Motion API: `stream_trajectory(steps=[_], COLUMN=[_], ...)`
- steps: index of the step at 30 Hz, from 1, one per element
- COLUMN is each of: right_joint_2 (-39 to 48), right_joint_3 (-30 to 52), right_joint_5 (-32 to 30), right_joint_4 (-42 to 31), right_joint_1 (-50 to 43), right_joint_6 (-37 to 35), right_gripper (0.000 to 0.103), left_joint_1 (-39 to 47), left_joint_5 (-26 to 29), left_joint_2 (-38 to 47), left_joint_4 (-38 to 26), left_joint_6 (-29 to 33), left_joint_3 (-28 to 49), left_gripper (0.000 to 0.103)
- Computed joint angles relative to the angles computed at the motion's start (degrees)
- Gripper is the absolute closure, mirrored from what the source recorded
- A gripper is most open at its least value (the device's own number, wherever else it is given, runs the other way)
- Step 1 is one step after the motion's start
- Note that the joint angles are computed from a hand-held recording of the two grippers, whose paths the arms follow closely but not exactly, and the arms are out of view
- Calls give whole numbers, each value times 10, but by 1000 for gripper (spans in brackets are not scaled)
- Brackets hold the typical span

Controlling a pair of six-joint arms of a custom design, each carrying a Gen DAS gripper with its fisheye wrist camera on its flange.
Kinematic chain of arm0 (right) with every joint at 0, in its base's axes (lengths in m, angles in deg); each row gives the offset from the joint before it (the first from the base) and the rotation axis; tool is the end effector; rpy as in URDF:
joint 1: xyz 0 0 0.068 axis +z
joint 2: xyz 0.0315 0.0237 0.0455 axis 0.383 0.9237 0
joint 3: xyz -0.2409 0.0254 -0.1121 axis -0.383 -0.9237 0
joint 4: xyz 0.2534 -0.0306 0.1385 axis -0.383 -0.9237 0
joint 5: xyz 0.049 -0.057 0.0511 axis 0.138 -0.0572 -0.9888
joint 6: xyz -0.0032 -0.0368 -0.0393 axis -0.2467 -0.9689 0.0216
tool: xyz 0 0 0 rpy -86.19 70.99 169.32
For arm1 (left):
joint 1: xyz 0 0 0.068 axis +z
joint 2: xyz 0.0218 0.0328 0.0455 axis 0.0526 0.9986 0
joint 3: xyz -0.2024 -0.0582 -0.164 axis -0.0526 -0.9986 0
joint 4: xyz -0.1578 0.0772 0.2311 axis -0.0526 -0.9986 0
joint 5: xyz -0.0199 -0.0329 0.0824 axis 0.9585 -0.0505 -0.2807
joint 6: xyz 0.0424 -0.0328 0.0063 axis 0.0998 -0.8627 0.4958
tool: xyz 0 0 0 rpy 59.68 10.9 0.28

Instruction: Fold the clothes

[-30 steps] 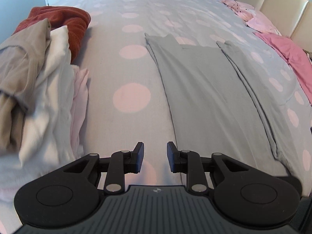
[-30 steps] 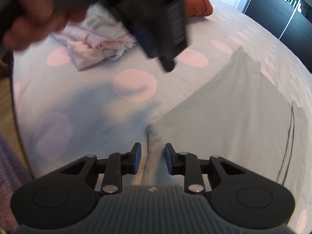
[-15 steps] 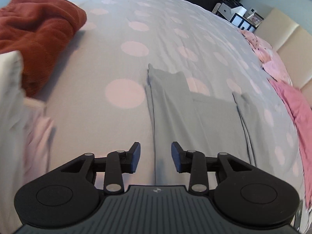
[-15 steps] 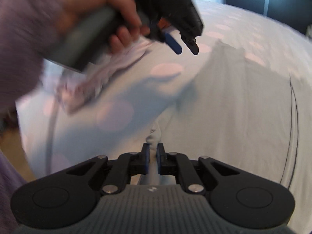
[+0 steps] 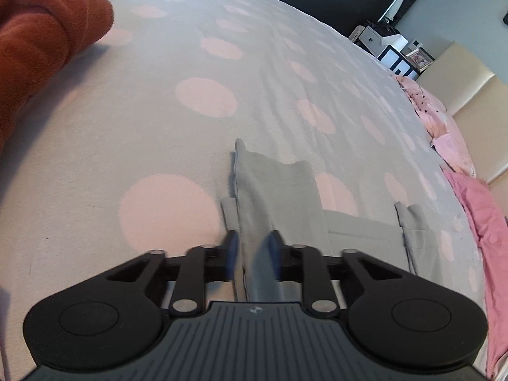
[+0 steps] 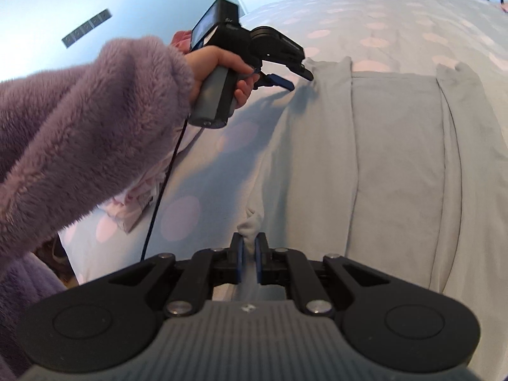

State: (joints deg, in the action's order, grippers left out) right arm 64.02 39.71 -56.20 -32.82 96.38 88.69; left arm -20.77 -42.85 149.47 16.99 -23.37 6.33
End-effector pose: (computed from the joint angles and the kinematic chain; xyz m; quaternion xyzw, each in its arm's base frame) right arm 0.0616 0.1579 0.2187 -0.0229 0.9153 0.2403 0.3225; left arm 0.4006 -0.1873 0.1821 0.0996 0.9333 -0.2352 0.2525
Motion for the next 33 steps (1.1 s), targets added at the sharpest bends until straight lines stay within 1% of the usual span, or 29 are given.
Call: stream_trajectory(steps=[1,4,6,7,9,13,15,21,23,25,26,27,28,30,31,33], right_joint_2=[-11,-35,-54,-65,-81,-73,-67,-69,-72,-73,-74,-71,-70,-98,-105,-133], right_joint_3=[-4,-6,-10,-12,-15,1,9,6,6,4,1,-1,-5,-34,-46,-72], right_joint_5=[3,27,47,59,83,131,149,166,169,163,155,144,137,128,119,78], right_joint_4=[-5,-29,-51,-64,-88,-148,-187,-289,-308,-300,-288,-275,-247,-198,-164,-117], right_joint_1=[3,35,62,80,116,196,231,307,321,304,287,264,238,208,185,126], right_joint_6=[9,62,109,138,202,325,393,578,613,601,580,566,547,531,514,467], right_gripper=[94,94,94,94,96,100,101,103,103,102,98,97,94,68,68,70], left_joint_1=[-4,-14,-25,-33,-56,-114,-140,-193,-202,-206,-206,-204,-202,-201,-201,-200], left_joint_5=[-7,-10,-16,-14,-32,-81,-96,-115,-121,-130,-134,-132,-131,-129,-130,-127], left_joint_2=[-7,-31,-42,-44,-39,-1,22,79,93,106,110,111,113,114,114,113], left_joint_4=[11,34,30,24,2,-56,-73,-86,-89,-99,-100,-102,-102,-99,-100,-100], left_joint_6=[1,-2,4,10,24,61,73,83,87,85,83,81,80,83,83,80], left_joint_3=[-9,-26,-20,-10,18,97,128,185,198,210,213,214,214,210,210,210], left_gripper=[100,100,101,101,101,101,101,101,101,101,101,101,101,101,101,101])
